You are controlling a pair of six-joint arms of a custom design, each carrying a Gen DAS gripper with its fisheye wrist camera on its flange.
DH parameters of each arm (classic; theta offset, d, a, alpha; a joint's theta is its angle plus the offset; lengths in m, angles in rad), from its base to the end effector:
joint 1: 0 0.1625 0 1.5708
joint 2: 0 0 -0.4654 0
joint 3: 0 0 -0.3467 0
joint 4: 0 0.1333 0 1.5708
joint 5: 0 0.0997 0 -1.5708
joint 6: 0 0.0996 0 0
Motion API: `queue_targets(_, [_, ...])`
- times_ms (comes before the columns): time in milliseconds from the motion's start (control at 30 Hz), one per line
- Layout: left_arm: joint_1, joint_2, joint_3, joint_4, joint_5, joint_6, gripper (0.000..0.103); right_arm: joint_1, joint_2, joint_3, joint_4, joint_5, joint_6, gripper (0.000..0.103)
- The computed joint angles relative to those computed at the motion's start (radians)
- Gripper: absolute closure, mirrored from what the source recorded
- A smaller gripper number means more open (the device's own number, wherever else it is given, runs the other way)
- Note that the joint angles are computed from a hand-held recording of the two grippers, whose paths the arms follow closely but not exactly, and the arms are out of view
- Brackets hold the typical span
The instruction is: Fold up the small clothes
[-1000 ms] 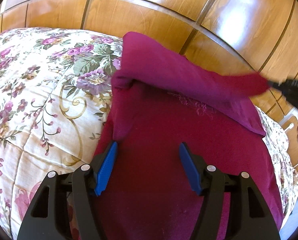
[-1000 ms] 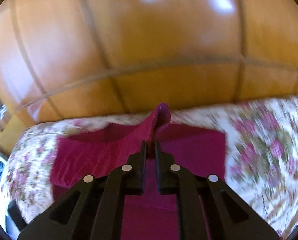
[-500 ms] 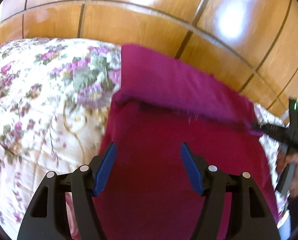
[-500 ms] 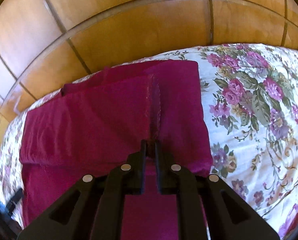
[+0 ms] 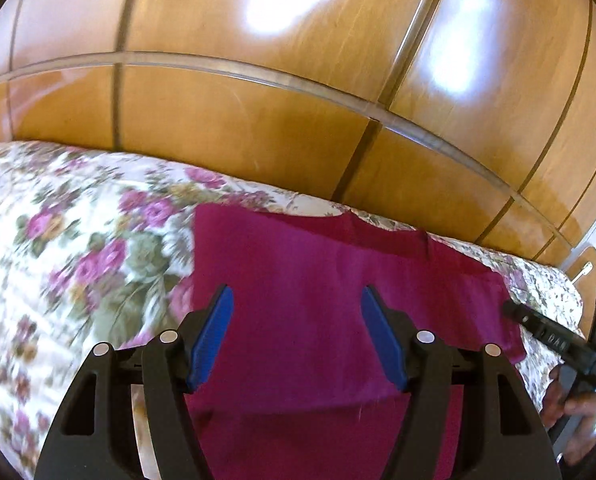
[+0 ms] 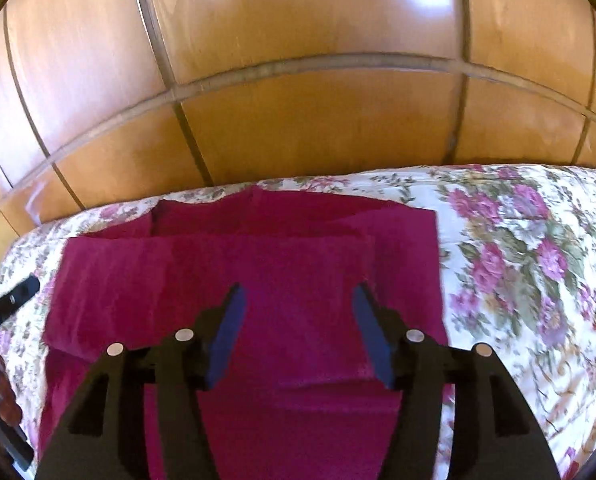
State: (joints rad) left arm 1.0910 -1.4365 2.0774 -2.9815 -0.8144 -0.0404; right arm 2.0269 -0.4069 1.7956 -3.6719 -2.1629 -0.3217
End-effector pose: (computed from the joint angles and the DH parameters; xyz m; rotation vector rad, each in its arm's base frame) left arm -0.0345 -0.5031 0.4338 0.1434 2.3822 -1.1631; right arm 0.3427 -0.5221 0.0083 0.6690 -2.3630 0.9559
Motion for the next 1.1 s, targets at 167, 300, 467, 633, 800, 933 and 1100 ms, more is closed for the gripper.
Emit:
queue_targets(167, [0.062,0.093,-0.109,0.048,0.01,-0.01,0.038,-0.037,0.076,-0.055,-0.03,-0.076,-0.029,0.041])
queue_targets(300, [0.121,0.159,-0.155,0.081,0.062,-0.019,0.038,-0.061,0.075,-0.017,-0.099,-0.013,-0.036,0.037])
queue_targets(467, [0.117,0.171,-0.121,-0.012,0.099,0.052,0.037,-0.046,0.106,-0.043,-0.13,-0.059,-0.084,0.034])
queue_targets(633, [0.044,0.082,-0.034,0.023,0.126,-0.033,0.037,-0.049,0.101,-0.031,-0.138,-0.044,-0.076,0.034])
queue_targets(800, [-0.018,0.018,0.109,0.028,0.163,-0.054,0.037,-0.053,0.106,-0.039,-0.139,-0.04,-0.08,0.034])
queue_targets(933, [0.0,0.066,0.144,-0.041,0.204,0.012,0.036,-0.051,0.107,-0.038,-0.142,-0.042,-0.078,0.034])
queue_targets(1100, [-0.01,0.071,0.158,-0.072,0.224,0.017,0.035,-0.052,0.107,-0.037,-0.142,-0.037,-0.075,0.033])
